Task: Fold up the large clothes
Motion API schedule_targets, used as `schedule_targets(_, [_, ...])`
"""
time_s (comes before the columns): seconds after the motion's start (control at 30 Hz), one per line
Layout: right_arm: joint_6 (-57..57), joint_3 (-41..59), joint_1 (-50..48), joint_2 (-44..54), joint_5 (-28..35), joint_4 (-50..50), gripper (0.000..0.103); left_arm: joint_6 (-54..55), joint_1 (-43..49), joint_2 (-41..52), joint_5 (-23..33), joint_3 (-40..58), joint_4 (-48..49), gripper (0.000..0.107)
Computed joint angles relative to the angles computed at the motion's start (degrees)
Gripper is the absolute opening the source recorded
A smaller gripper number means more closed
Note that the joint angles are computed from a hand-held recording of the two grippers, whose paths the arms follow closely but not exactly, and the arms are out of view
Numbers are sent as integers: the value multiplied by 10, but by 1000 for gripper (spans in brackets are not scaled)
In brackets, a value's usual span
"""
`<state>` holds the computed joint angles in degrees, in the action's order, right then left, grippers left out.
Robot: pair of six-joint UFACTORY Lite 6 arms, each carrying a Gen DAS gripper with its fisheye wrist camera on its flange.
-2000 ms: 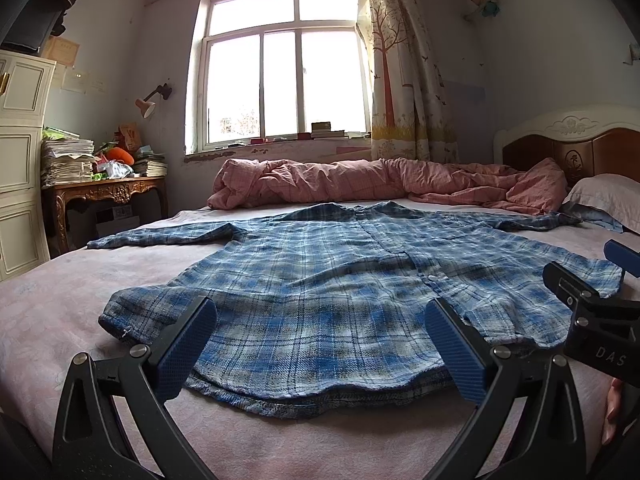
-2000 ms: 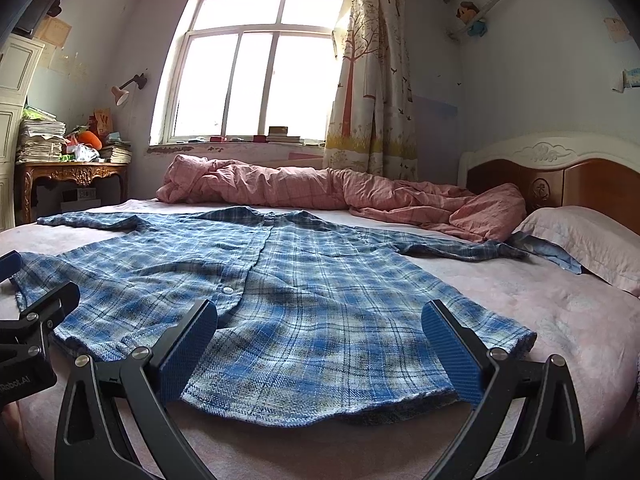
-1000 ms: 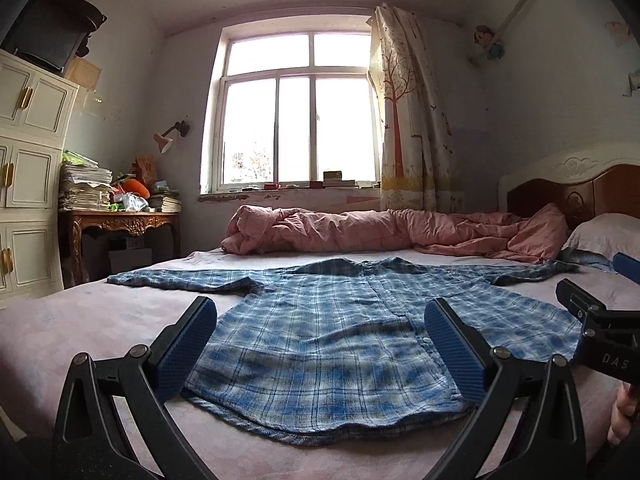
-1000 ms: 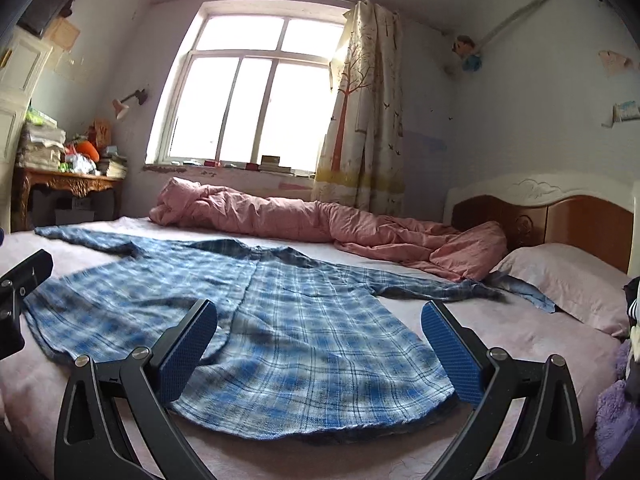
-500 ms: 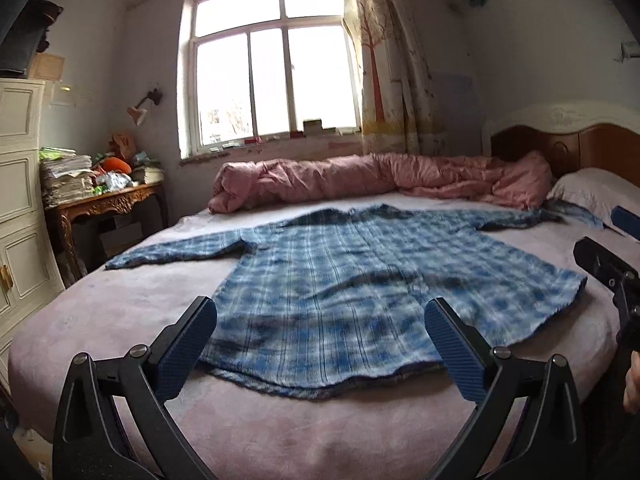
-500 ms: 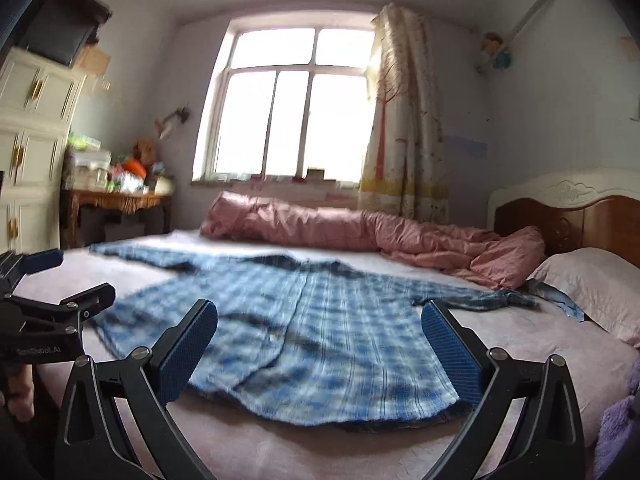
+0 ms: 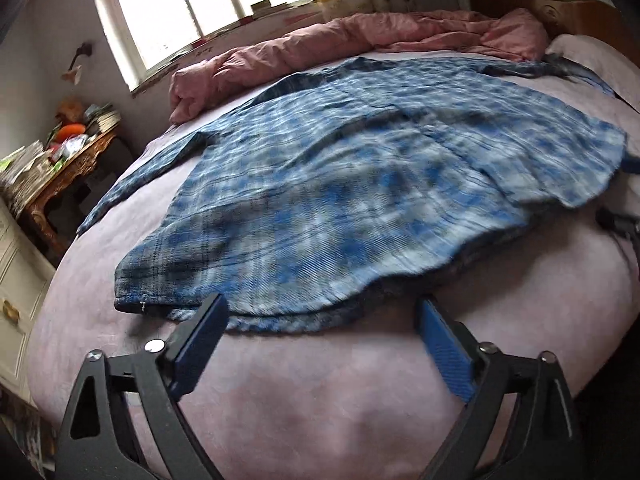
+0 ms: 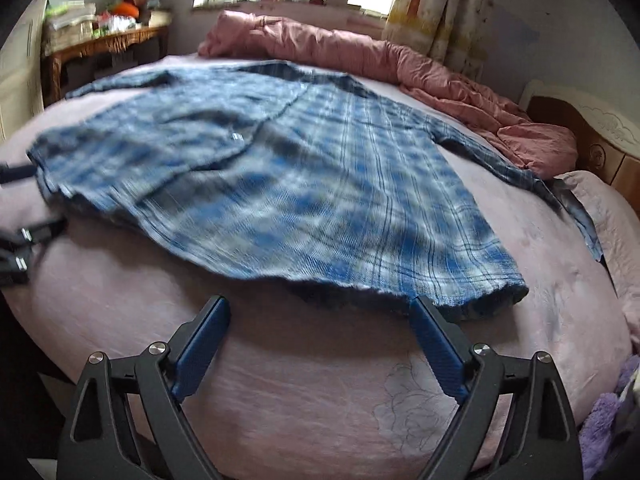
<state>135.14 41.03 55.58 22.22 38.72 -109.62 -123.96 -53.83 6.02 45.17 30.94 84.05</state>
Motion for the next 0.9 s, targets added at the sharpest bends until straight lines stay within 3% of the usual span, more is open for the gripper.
schedule_targets(0.13, [-8, 17, -20, 12, 18, 2, 93, 47, 27, 44, 52, 33, 16, 101])
schedule_targets(0.2, [-20, 32, -36, 28, 24, -9, 93, 64, 45, 44, 52, 34, 40, 90])
schedule_targets(0.23, [-29, 38, -39, 34, 29, -14, 92, 67, 52, 37, 46, 29, 55, 70])
schedule_targets(0.27, [-41, 41, -37, 36, 38, -18, 89, 70, 58, 26, 35, 23, 69, 42])
schedule_targets(0.3, [-51, 44, -36, 40, 49, -22, 74, 83, 70, 9, 10, 15, 84, 27])
schedule_targets(0.33, [-76, 49, -29, 46, 64, -12, 51, 92, 72, -7, -6, 8, 93, 7])
schedule_targets(0.37, [-100, 55, -25, 50, 75, -2, 36, 85, 64, -25, -1, -4, 106, 5])
schedule_targets(0.4, [-111, 54, -29, 47, 75, -6, 9, 75, 50, -41, 15, -17, 116, 4])
schedule_targets(0.5, [-99, 16, -42, -11, 48, -49, 6, 105, 11, -85, 73, -25, 79, 4])
schedule_targets(0.63, [-135, 14, -55, -81, 49, -52, 5, 204, 50, -162, 32, 2, 41, 4])
schedule_targets(0.73, [-197, 103, -92, -54, 10, -19, 5, 277, 108, -116, 2, 80, 33, 4])
schedule_targets(0.8, [-246, 198, -126, 3, -31, 15, 5, 381, 179, -63, -86, 158, -22, 6])
schedule_targets(0.9, [-369, 360, -165, 117, -93, 111, 5, 561, 293, 52, -241, 277, -191, 6])
